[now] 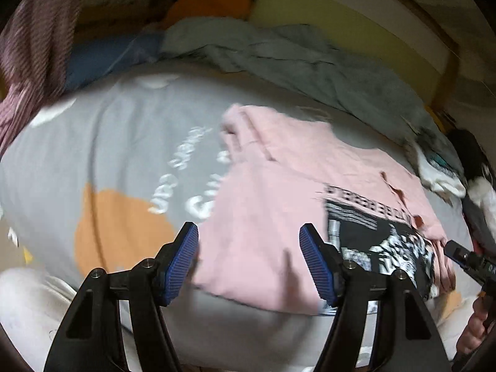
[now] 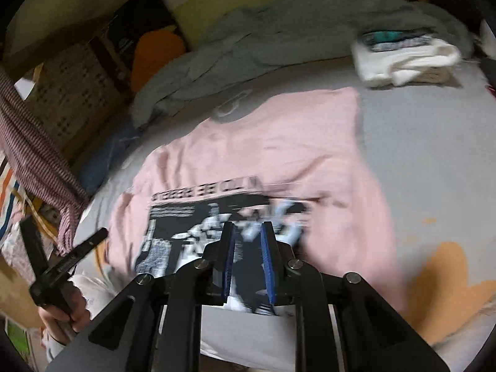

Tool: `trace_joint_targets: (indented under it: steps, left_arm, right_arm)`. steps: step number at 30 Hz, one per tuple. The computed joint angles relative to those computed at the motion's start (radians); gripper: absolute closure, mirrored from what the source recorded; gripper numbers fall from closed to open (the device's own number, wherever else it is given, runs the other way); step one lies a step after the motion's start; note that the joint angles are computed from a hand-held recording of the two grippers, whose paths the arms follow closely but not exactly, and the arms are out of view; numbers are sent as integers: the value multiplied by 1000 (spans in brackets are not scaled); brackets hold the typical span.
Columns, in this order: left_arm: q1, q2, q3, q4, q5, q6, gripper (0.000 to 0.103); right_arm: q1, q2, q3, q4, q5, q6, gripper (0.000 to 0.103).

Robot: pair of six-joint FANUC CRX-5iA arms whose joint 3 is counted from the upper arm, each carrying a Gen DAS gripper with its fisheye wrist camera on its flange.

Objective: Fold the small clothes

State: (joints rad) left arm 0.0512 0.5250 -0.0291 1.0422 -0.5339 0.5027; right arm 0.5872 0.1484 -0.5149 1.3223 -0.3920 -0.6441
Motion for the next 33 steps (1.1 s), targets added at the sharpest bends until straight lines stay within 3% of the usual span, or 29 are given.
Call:
trace_joint_targets:
  steps: [2,6,11,15,19,23,24,25,26,27,30,32,33]
  left_arm:
    - [21,23,27,-9,-49,34,38]
    - [60,100,121,-95,-199,210,38]
    - [51,61,15,31,-160,121,38]
    - [62,72,-24,197,-216,89,38]
    - [81,96,-36,320,-276,129,43]
    - [84,155,57,265,-352,136,43]
    - [79,160,68,255,-346,136,43]
    - [72,151,57,256,-309,135,53]
    - [64,135,40,260,-261,123,86]
    - [52,114,12,275,-202,101,93]
    - [7,33,-106,421,-83,-44,95]
    - [-8,-4,-138,363,-6,-29,95]
    - [6,3,-122,282,-17,33,94]
  right_arm:
    - [11,46,57,-26,14,62,86]
    - [38,115,147,-58,25,160,86]
    - [67,173,231,-122,24,257,86]
    - [84,211,287,-228,18,361,86]
    - [92,231,311,-283,24,402,86]
    - [92,245,323,-306,25,418,86]
    - [91,247,326,-314,29,421,86]
    - [90,251,330,-325,35,427,86]
    - [89,255,337,-339,40,433,86]
    - [87,258,341,-350,46,439,86]
    - [91,266,357,-376,49,465,86]
    - [98,270,370,-393,30,499,86]
    - [100,270,373,-393,23,510,86]
